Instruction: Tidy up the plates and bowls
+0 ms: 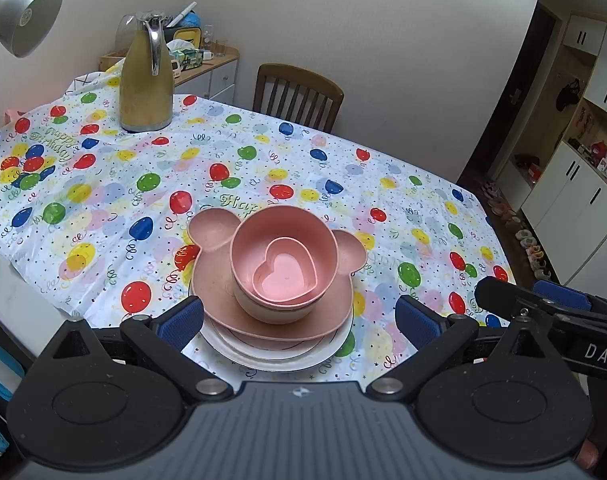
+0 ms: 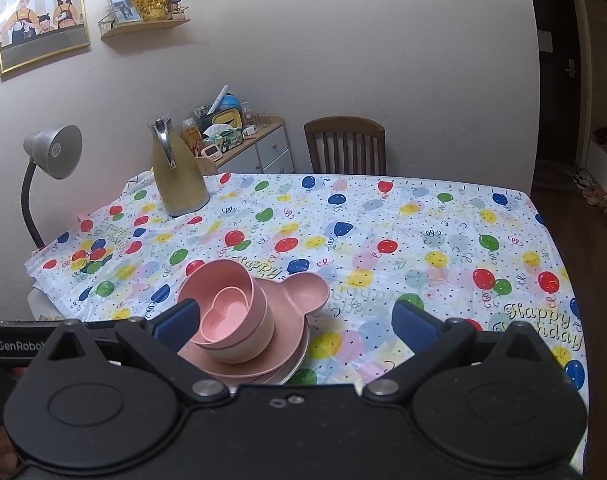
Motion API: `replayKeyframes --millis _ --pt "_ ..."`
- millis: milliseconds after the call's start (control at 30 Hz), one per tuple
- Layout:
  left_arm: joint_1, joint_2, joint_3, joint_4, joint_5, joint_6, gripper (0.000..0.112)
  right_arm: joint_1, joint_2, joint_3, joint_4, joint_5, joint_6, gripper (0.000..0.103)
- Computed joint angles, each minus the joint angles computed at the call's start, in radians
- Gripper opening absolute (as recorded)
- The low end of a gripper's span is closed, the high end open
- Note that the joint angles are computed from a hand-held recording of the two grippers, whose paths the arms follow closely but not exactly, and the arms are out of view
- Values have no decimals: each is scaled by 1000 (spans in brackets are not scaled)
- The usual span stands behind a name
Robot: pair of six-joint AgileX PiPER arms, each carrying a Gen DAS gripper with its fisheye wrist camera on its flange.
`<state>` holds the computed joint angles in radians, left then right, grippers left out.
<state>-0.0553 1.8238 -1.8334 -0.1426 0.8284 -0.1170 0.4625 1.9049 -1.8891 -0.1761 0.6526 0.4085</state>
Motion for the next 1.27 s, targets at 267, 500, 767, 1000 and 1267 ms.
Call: replayKeyframes --millis 267,500,767,1000,1267 --pt "-4 -3 -1 7 -5 8 102 5 0 -2 -15 2 7 103" --pt "-13 -6 2 19 -18 7 102 3 -6 0 -21 -1 4 103" --pt "-16 -24 26 22 -53 10 102 15 -10 4 -100 7 65 103" --pt "-19 -22 23 28 -53 7 102 17 -11 12 -108 -5 69 103" --pt "-8 1 -8 17 -28 21 102 14 4 -9 -93 5 60 103"
